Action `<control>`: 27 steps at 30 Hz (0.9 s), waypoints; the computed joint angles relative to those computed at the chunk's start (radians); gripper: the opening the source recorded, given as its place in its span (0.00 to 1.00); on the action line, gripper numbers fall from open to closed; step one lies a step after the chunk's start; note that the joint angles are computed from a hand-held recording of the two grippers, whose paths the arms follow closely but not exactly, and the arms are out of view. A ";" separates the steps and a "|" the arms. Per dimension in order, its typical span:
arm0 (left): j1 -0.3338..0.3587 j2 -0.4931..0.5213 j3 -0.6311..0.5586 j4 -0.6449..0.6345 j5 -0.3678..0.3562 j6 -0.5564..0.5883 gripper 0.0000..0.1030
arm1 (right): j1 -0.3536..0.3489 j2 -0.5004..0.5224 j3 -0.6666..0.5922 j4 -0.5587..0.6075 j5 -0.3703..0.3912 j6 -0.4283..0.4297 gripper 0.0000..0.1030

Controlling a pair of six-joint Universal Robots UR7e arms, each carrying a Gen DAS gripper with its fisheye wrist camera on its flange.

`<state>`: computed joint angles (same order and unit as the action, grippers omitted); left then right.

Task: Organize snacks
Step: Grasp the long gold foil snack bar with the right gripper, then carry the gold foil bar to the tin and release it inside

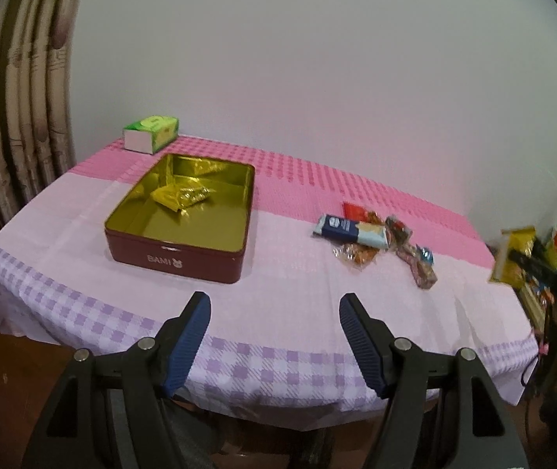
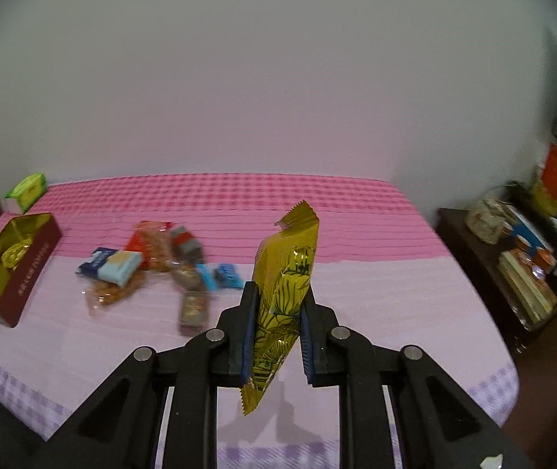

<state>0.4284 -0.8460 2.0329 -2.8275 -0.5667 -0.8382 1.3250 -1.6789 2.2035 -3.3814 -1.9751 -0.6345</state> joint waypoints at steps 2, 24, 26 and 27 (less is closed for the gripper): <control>-0.009 -0.010 0.013 -0.042 0.006 0.005 0.68 | -0.008 -0.034 0.006 0.017 -0.005 0.005 0.17; -0.005 -0.256 0.080 0.430 0.214 -0.495 0.68 | 0.112 -0.087 0.030 0.013 -0.024 -0.038 0.17; -0.002 -0.264 0.085 0.446 0.215 -0.510 0.68 | 0.133 -0.056 0.023 0.003 -0.043 -0.047 0.17; 0.000 -0.263 0.081 0.461 0.216 -0.519 0.68 | 0.144 -0.037 0.018 -0.005 -0.055 -0.054 0.17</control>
